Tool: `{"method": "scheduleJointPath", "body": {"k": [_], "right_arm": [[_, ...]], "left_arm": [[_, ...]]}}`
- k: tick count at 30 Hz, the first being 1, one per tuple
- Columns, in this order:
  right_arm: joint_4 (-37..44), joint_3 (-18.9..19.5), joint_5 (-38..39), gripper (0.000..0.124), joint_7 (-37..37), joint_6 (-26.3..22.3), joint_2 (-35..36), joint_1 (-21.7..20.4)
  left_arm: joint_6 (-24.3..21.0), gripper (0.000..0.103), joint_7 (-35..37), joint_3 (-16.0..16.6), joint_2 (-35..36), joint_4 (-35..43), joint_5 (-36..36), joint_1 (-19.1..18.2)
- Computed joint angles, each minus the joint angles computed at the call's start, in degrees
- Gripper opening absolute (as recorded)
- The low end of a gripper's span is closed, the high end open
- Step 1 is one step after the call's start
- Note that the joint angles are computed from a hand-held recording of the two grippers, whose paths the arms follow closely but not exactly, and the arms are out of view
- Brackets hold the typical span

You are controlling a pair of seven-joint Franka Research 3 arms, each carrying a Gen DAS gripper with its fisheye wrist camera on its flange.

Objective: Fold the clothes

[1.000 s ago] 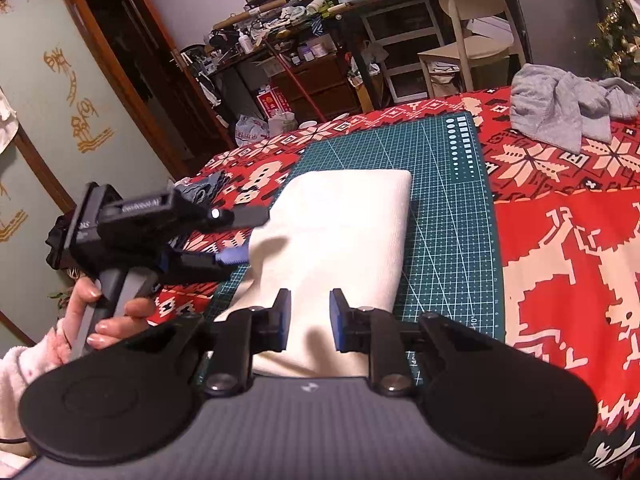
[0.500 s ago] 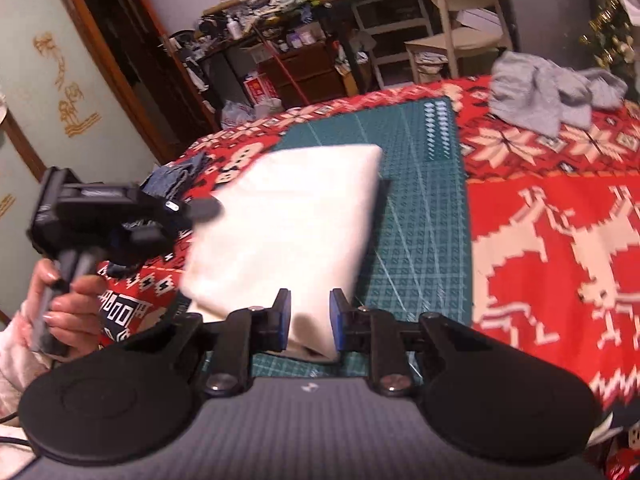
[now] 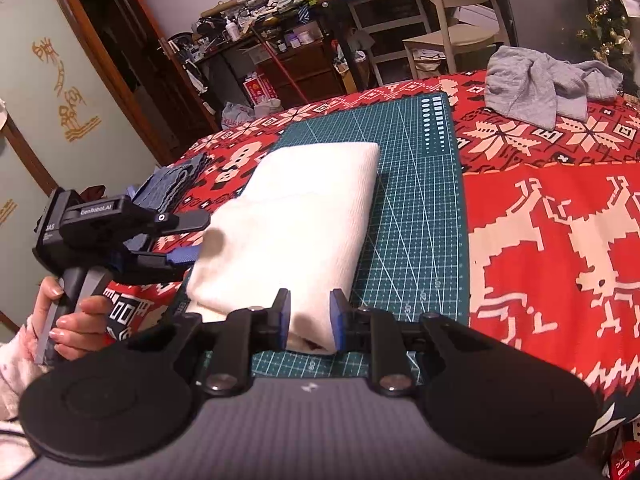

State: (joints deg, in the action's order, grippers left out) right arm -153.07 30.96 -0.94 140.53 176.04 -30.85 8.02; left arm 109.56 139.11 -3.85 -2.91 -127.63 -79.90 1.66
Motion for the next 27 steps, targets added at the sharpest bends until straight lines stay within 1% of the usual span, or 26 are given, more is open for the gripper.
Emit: {"method": "scheduleJointPath", "body": {"k": [2, 5, 7, 8, 10, 12, 13, 14, 16, 17, 18, 19, 20, 23, 25, 27], "right_arm": [[-0.1, -0.7, -0.6, 0.023, -1.4, -1.7, -0.6, 1.3], [-0.7, -4.4, 0.2, 0.019, -4.7, -0.6, 0.4, 6.3], [0.3, -5.9, 0.6, 0.019, -7.4, -0.8, 2.2, 8.6], [1.2, -5.8, 0.4, 0.019, -8.4, -1.5, 3.2, 8.7], [3.5, -3.5, -1.2, 0.019, -8.4, -3.2, 5.2, 6.5], [5.1, -1.1, -3.2, 0.019, -6.6, -3.0, 7.1, 3.8], [5.8, 0.2, -4.4, 0.017, -5.0, -2.9, 7.8, 2.1], [6.5, 1.8, -5.9, 0.01, -3.3, -3.0, 8.3, 0.2], [8.1, 4.5, -9.6, 0.009, -0.6, -4.2, 9.2, -3.0], [8.8, 5.5, -11.4, 0.005, 0.7, -5.3, 9.6, -4.3], [9.0, 6.0, -12.6, 0.003, 1.8, -6.1, 9.7, -4.7], [9.0, 6.0, -13.6, 0.0, 2.9, -6.3, 9.8, -4.9], [8.8, 5.2, -14.0, 0.0, 3.4, -5.9, 10.0, -4.4], [8.1, 1.3, -14.2, 0.0, 3.6, -4.8, 10.7, -1.5], [9.1, 0.9, -16.4, 0.0, 4.0, -6.6, 11.0, -1.9], [9.8, -0.3, -18.4, 0.0, 4.3, -8.2, 11.3, -1.6]], "left_arm": [[-0.9, 0.041, 0.4, 0.0, 0.0, 0.3, 1.3, 0.0], [-1.2, 0.041, 0.9, -0.1, -0.2, 0.2, 2.7, -0.1], [-0.8, 0.04, 0.8, -0.3, -0.3, -0.1, 3.0, -0.3], [-0.6, 0.04, 0.7, -0.3, -0.3, -0.2, 3.0, -0.4], [0.2, 0.04, 0.4, -0.5, -0.5, -0.5, 2.9, -0.7], [1.8, 0.039, -0.3, -0.7, -1.3, -1.2, 3.0, -1.1], [2.6, 0.035, -0.7, -0.7, -1.7, -1.5, 3.0, -1.3], [3.3, 0.033, -1.0, -0.7, -2.1, -1.7, 3.2, -1.5], [4.7, 0.024, -1.7, -0.7, -2.7, -2.2, 3.6, -1.9], [5.3, 0.02, -2.0, -0.6, -3.0, -2.4, 3.8, -2.1], [5.7, 0.015, -2.2, -0.5, -3.2, -2.6, 4.1, -2.2], [6.0, 0.013, -2.4, -0.4, -3.3, -2.7, 4.4, -2.3], [6.0, 0.013, -2.7, -0.3, -3.2, -2.7, 4.6, -2.4], [4.5, 0.013, -4.9, 0.0, -2.3, -2.2, 4.7, -2.4], [4.9, 0.013, -5.5, -0.4, -2.1, -1.8, 4.9, -2.7], [5.6, 0.013, -5.7, -0.8, -2.1, -1.3, 5.3, -3.0]]}}
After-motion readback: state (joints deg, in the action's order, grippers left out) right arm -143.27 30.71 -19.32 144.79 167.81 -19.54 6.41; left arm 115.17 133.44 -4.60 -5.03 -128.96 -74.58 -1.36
